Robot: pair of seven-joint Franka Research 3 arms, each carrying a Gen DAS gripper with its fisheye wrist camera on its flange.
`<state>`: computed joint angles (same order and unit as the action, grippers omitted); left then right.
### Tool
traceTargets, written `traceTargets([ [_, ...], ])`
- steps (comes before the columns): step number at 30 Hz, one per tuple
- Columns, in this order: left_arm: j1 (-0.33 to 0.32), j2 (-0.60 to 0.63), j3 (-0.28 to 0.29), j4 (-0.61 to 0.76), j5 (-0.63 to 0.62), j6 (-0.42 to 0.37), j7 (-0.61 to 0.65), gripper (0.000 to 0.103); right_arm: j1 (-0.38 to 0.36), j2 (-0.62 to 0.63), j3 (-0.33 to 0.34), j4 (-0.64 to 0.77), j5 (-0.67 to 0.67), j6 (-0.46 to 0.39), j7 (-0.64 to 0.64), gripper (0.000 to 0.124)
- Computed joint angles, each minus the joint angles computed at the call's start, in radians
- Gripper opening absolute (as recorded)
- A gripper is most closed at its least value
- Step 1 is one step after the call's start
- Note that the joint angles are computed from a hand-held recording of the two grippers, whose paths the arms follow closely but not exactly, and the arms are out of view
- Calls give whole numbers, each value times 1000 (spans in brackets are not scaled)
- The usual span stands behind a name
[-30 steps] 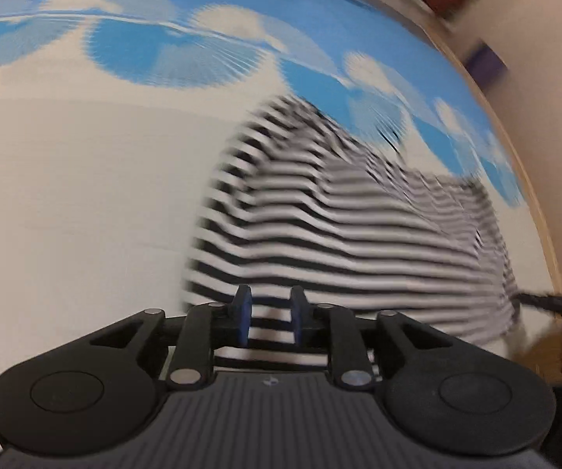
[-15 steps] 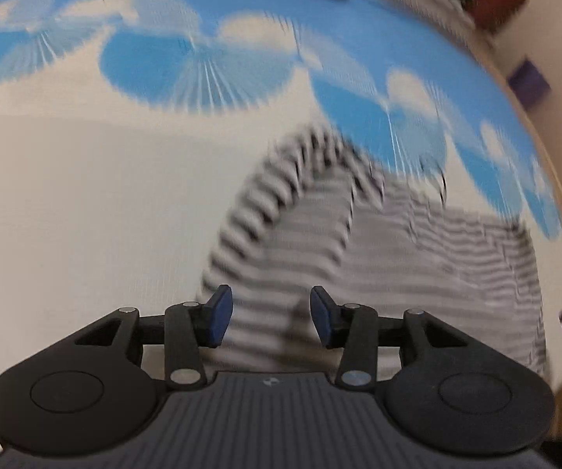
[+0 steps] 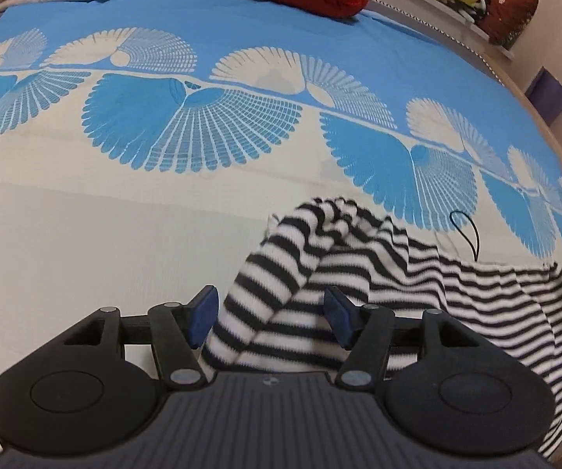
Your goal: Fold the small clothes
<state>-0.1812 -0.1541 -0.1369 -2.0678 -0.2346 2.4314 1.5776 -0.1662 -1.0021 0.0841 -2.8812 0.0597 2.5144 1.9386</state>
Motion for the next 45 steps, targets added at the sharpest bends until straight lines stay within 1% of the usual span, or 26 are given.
traceTargets([
  [6, 3, 60, -17, 38, 42, 29, -19, 64, 13, 132, 21, 46, -33, 51, -38, 46],
  [7, 4, 68, -19, 43, 45, 34, -20, 61, 13, 145, 24, 51, -42, 63, -43, 37],
  [8, 3, 77, -21, 48, 40, 42, -9, 47, 11, 154, 28, 53, -53, 80, -48, 27],
  [9, 2, 86, -21, 54, 26, 44, 16, 33, 14, 160, 23, 54, -58, 98, -60, 2],
  [10, 1, 94, -21, 63, 11, 40, 46, 1, 11, 161, 23, 54, -62, 122, -62, 2],
  [11, 1, 98, -23, 68, -2, 46, 79, 2, -16, 157, 43, 52, -77, 144, -43, 2],
  [13, 1, 87, -30, 48, 4, 132, 106, 2, -96, 143, 89, 49, -99, 184, 44, 2],
  [15, 3, 78, -36, 25, 42, 215, 59, 2, -134, 135, 96, 44, -92, 215, 114, 2],
  [16, 4, 80, -38, 23, 67, 226, 31, 2, -140, 139, 100, 46, -100, 213, 123, 2],
  [18, 8, 92, -45, 35, 150, 197, -31, 4, -153, 152, 135, 51, -144, 200, 127, 2],
  [19, 8, 102, -48, 53, 186, 155, -53, 9, -155, 157, 150, 52, -163, 198, 133, 2],
  [20, 7, 114, -49, 80, 204, 89, -68, 22, -155, 167, 160, 58, -181, 188, 137, 3],
  [21, 6, 125, -46, 107, 178, 25, -54, 31, -140, 183, 158, 71, -190, 152, 130, 4],
  [22, 7, 120, -44, 108, 146, 7, -33, 36, -111, 194, 136, 82, -186, 110, 116, 7],
  [23, 8, 102, -44, 90, 145, 28, -27, 36, -90, 198, 117, 91, -183, 71, 107, 9],
  [25, 0, 46, -40, 38, 126, 96, 25, 36, -84, 144, 106, 73, -193, 62, 133, 25],
  [27, -35, -7, -8, 2, -24, 105, 182, 36, -66, 55, 79, 41, -184, 75, 140, 30],
  [28, -59, -26, 17, -4, -118, 75, 282, 36, -39, 17, 50, 28, -169, 74, 116, 30],
  [30, -96, -48, 56, 3, -263, -45, 477, 36, 57, -67, -44, 2, -112, 48, 7, 30],
  [31, -104, -55, 59, 2, -293, -93, 550, 36, 115, -114, -96, -11, -77, 16, -64, 30],
  [33, -117, -81, 39, -31, -301, -115, 667, 36, 205, -190, -165, -27, -20, -53, -182, 30],
  [35, -127, -78, 22, -50, -298, -115, 717, 36, 267, -240, -191, -41, 23, -111, -267, 30],
  [37, -112, -46, -27, -69, -191, -66, 628, 36, 303, -236, -187, -47, 54, -163, -319, 33],
  [39, -94, -15, -68, -84, -58, -10, 459, 41, 277, -158, -126, -32, 46, -244, -317, 35],
  [43, -101, -42, -71, -92, -10, 22, 291, 41, 231, -183, -64, -32, 75, -277, -332, 35],
  [45, -135, -80, -38, -99, -94, 33, 339, 40, 196, -243, -64, -25, 99, -304, -311, 35],
])
